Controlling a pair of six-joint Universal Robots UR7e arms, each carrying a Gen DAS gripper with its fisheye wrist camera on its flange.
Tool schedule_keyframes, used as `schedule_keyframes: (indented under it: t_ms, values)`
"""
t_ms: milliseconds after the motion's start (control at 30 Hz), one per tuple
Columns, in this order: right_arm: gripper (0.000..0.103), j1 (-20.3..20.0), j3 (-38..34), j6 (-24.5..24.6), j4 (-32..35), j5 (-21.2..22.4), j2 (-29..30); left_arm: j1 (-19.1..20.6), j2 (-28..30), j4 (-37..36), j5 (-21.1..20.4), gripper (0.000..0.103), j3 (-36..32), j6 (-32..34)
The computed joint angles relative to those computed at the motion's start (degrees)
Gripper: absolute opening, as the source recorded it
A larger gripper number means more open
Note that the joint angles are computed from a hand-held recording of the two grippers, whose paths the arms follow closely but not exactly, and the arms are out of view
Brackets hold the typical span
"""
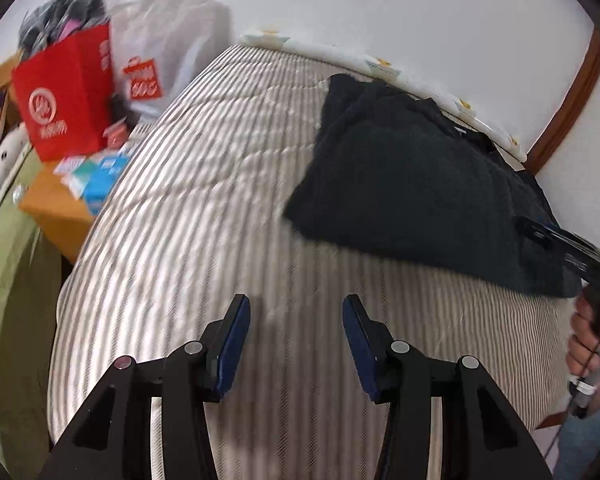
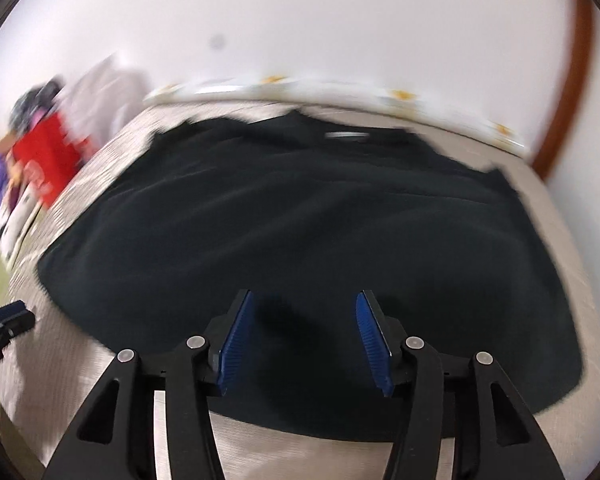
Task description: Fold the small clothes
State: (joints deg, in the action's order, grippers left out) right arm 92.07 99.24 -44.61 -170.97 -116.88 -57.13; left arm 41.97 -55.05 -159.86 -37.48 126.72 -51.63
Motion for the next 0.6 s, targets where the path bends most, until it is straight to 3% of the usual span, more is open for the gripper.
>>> schedule_keyframes:
  t_ms: [100,300,400,600]
  values:
    - [0.054,3.27,1.97,-2.56,-1.32,-0.7,3.15,-0.6,-2.03,-1.04,0.09,0.058,3.07,-0.3]
    - [0.058,7.52,8.11,-11.46,-8.57,-1.48,5.94,-0.64,-5.46,-7.48,-0.68,0.06,7.98,1.69]
    - [0.058,8.68,9.79,-13.33,-8.92,-2.11,6.12,0.23,-5.87,-10.87,-1.62,0.06,9.02,4.47]
    - [0.06,11.01,10.38,-17.49,-17.71,-6.8,11.46,2.02,-6.89,-17.21,-4.01,0.06,10.9,9.22]
